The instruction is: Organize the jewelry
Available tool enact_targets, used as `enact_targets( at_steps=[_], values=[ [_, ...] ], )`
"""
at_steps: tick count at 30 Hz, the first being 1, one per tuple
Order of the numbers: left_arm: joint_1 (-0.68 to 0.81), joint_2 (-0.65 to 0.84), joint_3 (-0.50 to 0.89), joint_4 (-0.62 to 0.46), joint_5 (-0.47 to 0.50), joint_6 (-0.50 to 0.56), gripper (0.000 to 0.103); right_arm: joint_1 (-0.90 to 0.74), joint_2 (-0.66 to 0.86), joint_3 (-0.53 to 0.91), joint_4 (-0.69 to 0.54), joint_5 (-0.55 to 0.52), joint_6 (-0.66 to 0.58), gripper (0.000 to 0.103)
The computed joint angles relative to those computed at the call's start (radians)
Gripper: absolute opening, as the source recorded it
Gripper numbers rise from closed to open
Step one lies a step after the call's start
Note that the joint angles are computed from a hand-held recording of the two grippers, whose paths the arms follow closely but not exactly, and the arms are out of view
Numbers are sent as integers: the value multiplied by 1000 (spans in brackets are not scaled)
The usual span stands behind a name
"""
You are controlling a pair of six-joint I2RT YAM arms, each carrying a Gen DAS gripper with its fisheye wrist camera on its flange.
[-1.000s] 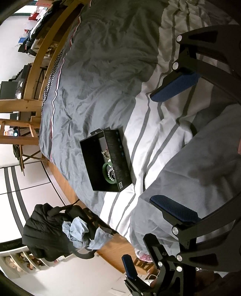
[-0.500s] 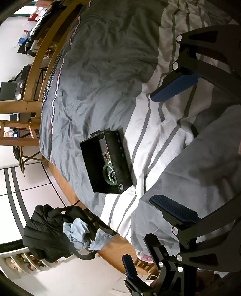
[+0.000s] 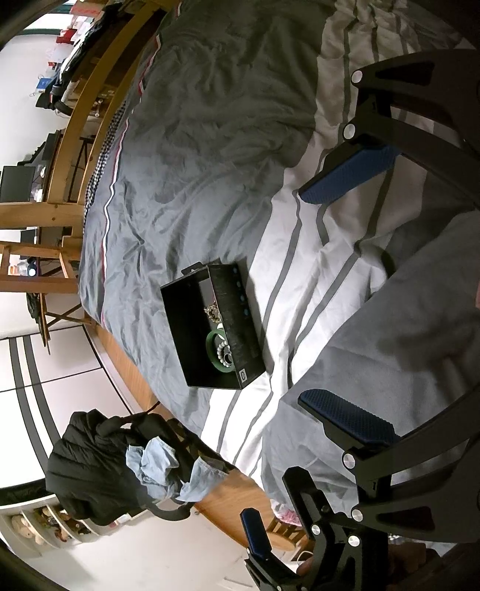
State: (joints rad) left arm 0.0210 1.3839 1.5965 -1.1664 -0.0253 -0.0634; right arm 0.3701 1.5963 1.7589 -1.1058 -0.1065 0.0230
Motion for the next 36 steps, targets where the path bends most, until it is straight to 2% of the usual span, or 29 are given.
enact_targets(
  at_steps=[36],
  values=[
    [9,-4,-16,12,15,-2,95,-12,8,5,0,-9,-3,99]
  ],
)
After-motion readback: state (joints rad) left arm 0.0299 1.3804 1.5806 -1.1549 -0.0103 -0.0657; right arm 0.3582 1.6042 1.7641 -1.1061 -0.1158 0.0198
